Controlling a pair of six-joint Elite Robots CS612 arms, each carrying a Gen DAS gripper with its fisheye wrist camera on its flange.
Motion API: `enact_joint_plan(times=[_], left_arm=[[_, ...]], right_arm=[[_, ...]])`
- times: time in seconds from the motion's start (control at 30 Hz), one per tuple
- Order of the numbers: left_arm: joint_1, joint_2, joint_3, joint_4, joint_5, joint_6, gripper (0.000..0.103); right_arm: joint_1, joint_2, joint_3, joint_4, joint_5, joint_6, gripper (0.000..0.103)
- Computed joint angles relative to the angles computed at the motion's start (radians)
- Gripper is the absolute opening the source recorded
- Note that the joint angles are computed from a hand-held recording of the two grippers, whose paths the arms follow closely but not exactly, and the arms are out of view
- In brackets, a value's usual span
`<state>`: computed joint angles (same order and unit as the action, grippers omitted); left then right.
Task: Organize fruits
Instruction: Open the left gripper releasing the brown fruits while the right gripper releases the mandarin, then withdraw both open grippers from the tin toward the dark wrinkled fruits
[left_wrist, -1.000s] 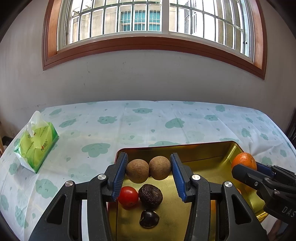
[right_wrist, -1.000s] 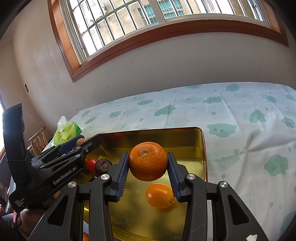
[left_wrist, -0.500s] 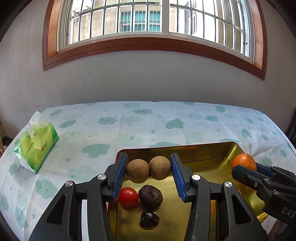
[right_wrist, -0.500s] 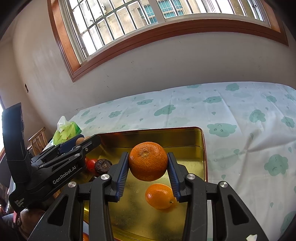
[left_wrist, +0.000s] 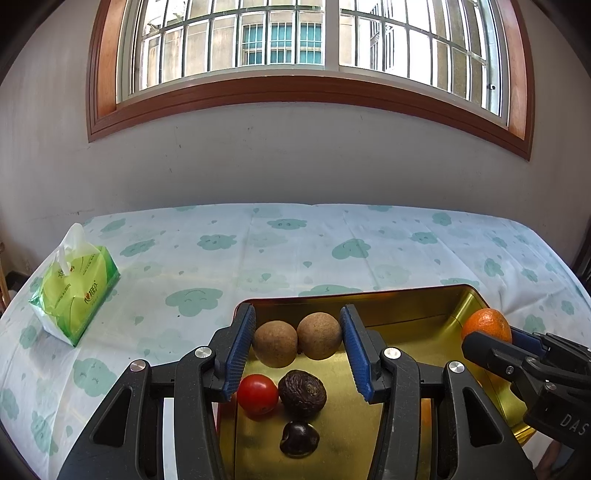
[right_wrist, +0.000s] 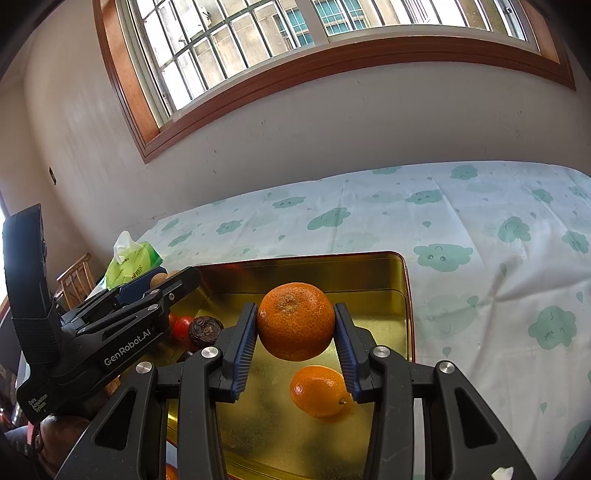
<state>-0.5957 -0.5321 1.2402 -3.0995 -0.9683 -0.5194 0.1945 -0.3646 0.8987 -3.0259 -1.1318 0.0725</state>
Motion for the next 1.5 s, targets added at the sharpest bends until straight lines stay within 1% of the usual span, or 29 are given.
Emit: enact_joint_plan(times=[0.03,0.07,0.1,0.13,0.17,0.2,0.23,0.33,0.47,0.63,0.77,0.9,1.1,1.23,1.33,1.5], left_arm=[[0.000,0.000,-0.002,0.008,0.003,0.000,0.052],[0.000,-0.001,-0.003,0.016,0.002,-0.001,0.060],[-0.001,-0.001,-0.005,0.020,0.002,0.000,0.065],[-0.003,-0.001,-0.005,0.011,0.011,0.010,0.073],[-0.006,0.001,-0.004,-0.003,0.029,0.024,0.077],[-0.010,0.003,-0.005,-0.011,0.048,0.037,0.079],[-0.012,0.003,-0.004,-0.015,0.055,0.048,0.079],[-0.014,-0.001,-0.002,-0.014,0.053,0.056,0.080],[-0.016,-0.011,0.010,-0.016,0.055,0.038,0.080],[-0.021,-0.030,0.035,-0.021,0.064,0.022,0.080],[-0.030,-0.048,0.062,-0.032,0.078,0.022,0.080],[-0.042,-0.072,0.102,-0.053,0.103,0.025,0.080],[-0.059,-0.113,0.181,-0.070,0.111,-0.029,0.082],[-0.080,-0.135,0.247,-0.091,0.135,-0.039,0.082],[-0.091,-0.157,0.309,-0.094,0.137,-0.083,0.082],[-0.089,-0.199,0.422,-0.110,0.056,-0.226,0.082]], right_arm=[[0.000,0.000,0.000,0.001,0.003,0.001,0.040],[-0.001,0.001,-0.001,0.000,0.006,0.004,0.040],[-0.002,0.001,0.001,-0.009,0.005,0.011,0.041],[-0.002,0.003,0.001,-0.018,0.005,0.020,0.045],[-0.004,0.004,0.002,-0.027,0.008,0.027,0.047],[-0.004,0.003,0.004,-0.035,0.008,0.029,0.050],[-0.005,0.003,0.004,-0.039,0.007,0.029,0.050],[-0.008,-0.002,0.014,-0.055,0.010,0.037,0.051],[-0.015,-0.017,0.041,-0.082,0.021,0.055,0.052],[-0.027,-0.048,0.101,-0.133,0.046,0.070,0.057],[-0.036,-0.081,0.162,-0.175,0.065,0.063,0.057],[-0.043,-0.122,0.245,-0.209,0.071,0.011,0.058],[-0.057,-0.169,0.358,-0.227,0.099,-0.043,0.058],[-0.057,-0.184,0.404,-0.198,0.072,-0.085,0.058],[-0.056,-0.190,0.423,-0.167,0.050,-0.108,0.058],[-0.054,-0.194,0.431,-0.106,0.031,-0.134,0.058]])
